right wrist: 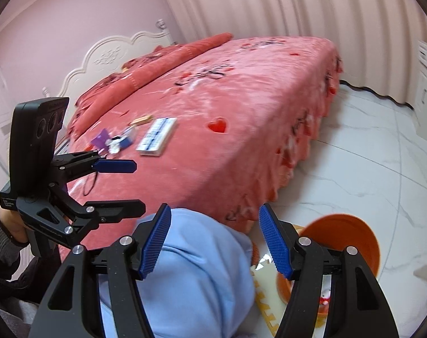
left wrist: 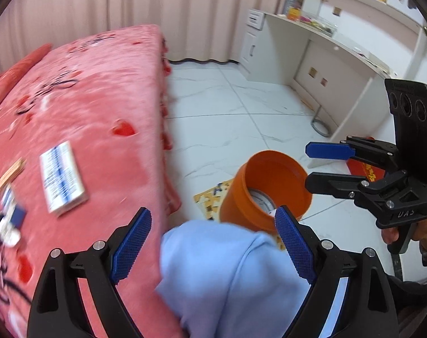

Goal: Collect trash
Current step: 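Move both open tools back toward the bed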

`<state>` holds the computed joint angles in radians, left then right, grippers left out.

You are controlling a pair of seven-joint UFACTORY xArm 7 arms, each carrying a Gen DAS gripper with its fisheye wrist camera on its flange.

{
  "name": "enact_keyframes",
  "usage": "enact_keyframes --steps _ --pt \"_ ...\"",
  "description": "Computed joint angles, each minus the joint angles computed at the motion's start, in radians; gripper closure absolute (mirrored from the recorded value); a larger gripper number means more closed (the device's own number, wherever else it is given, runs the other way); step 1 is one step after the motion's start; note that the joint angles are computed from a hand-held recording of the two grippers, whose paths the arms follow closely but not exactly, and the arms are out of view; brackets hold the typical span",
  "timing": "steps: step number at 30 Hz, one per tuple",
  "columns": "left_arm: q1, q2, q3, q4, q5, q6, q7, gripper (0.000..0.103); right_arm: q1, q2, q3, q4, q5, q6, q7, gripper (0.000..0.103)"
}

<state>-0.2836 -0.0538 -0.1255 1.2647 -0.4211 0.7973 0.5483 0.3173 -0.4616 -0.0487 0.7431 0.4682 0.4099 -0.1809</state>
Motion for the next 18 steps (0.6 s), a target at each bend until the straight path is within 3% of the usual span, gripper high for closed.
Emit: enact_keyframes --steps 10,18 --pt "0.057 -0.14 0.079 -0.128 -0.055 -0.006 0.01 0.015 0.074 0.134 0.069 0.145 0.024 -0.01 -0.001 0.038" --pt "0.133 -0.19 0.149 -0.176 -0.035 -0.002 0.009 0.015 0.095 0.322 0.144 0.353 0.041 0.01 -0.037 0.038"
